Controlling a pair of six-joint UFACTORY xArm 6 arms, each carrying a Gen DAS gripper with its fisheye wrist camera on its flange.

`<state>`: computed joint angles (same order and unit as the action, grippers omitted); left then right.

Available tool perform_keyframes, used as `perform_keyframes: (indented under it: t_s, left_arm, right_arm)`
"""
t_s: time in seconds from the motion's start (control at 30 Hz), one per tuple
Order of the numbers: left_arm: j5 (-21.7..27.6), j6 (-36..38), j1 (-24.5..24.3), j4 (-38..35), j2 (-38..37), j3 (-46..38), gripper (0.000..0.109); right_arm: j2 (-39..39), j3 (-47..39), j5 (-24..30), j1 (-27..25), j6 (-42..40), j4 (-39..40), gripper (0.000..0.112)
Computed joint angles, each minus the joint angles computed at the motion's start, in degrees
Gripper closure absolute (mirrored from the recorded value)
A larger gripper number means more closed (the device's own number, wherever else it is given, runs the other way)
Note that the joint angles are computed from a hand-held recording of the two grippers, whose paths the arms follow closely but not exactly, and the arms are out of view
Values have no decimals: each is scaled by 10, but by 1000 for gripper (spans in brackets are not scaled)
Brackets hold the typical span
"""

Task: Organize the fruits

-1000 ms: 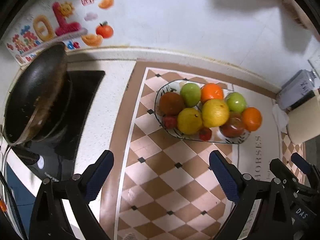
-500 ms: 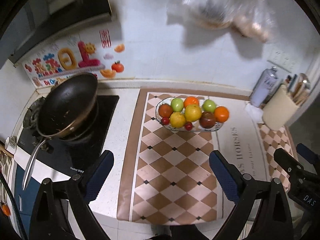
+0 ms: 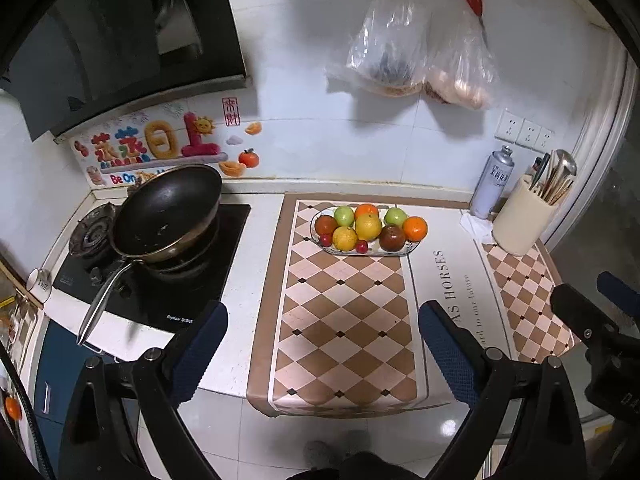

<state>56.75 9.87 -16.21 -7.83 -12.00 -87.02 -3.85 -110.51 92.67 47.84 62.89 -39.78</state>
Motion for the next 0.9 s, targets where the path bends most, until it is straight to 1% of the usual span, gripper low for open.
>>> perform_keyframes:
  t_s: [0.03,0.13,0.23,0.43,0.5,0.6,0.7,0.9]
  left_arm:
    - [-3,-4,-1,4,-7,6,11]
    - [13,-13,-1,6,-22,6,11]
    - [10,-22,-5,19,-36,17,11]
    - [12,-39,-15,27,-39,24,11]
    - [10,-47,-19,32,-34,22,11]
    - [5,-64,-26,41,-15,9,11]
    - [-2,-77,-34,56,10,-10,11]
    - [5,-90,-39,72,72,-66,11]
  right_arm:
    - [-1,-2,-2,5,-1,-1,12]
    - [-7,-2,-3,14,0,5,12]
    - [-11,2,-1,15,-3,5,11]
    - [-29,20,-13,8,2,16,11]
    - [-26,18,-8,13,7,11,11]
    - [-31,25,-17,-7,-7,21,11]
    - [-35,37,-36,-38,-24,34,11]
    - [-23,49,-79,-109,-62,69,11]
